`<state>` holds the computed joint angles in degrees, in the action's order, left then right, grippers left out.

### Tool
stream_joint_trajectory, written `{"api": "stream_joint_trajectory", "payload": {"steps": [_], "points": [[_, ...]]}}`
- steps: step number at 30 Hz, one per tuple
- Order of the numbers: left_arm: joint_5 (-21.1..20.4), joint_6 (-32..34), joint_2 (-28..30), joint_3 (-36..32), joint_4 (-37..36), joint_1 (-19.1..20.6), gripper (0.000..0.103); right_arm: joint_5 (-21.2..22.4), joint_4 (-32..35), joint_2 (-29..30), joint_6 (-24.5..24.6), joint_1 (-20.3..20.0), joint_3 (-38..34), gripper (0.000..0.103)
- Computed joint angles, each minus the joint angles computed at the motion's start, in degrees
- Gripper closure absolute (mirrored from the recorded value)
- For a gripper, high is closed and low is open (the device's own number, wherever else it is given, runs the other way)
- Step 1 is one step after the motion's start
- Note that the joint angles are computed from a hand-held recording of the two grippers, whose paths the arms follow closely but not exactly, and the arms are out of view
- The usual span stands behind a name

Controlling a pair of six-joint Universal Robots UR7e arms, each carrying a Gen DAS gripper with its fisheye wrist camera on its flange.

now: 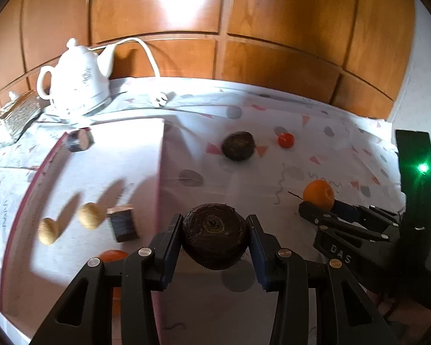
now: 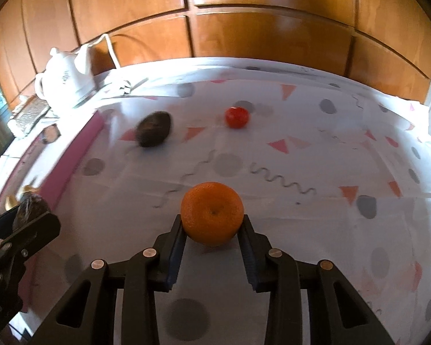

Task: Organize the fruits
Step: 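Lift the orange and dark round fruit off the cloth, then carry the orange and dark fruit into the tray and open both tools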

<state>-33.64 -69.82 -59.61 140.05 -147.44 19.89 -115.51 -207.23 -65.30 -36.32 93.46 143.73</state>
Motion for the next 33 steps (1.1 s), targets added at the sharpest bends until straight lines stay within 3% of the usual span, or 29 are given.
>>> {"api": "stream_joint_trajectory", "payload": {"steps": [9, 26, 33], "points": [[2.4, -8.1, -7.4, 1.6, 10.8, -1.7, 0.059, 3.6, 5.4, -1.0, 1.0, 4.0, -0.9, 0.067], [3.4, -18.2, -17.5, 4.6, 22.1, -1.6, 0.059, 6.8, 13.0, 1.3, 3.3, 10.3, -3.2, 0.067], [5.2, -27.7, -26.2, 5.1, 35.5, -0.3, 0.059, 8.4, 16.2, 3.0, 4.6, 12.8, -5.5, 0.067]]}}
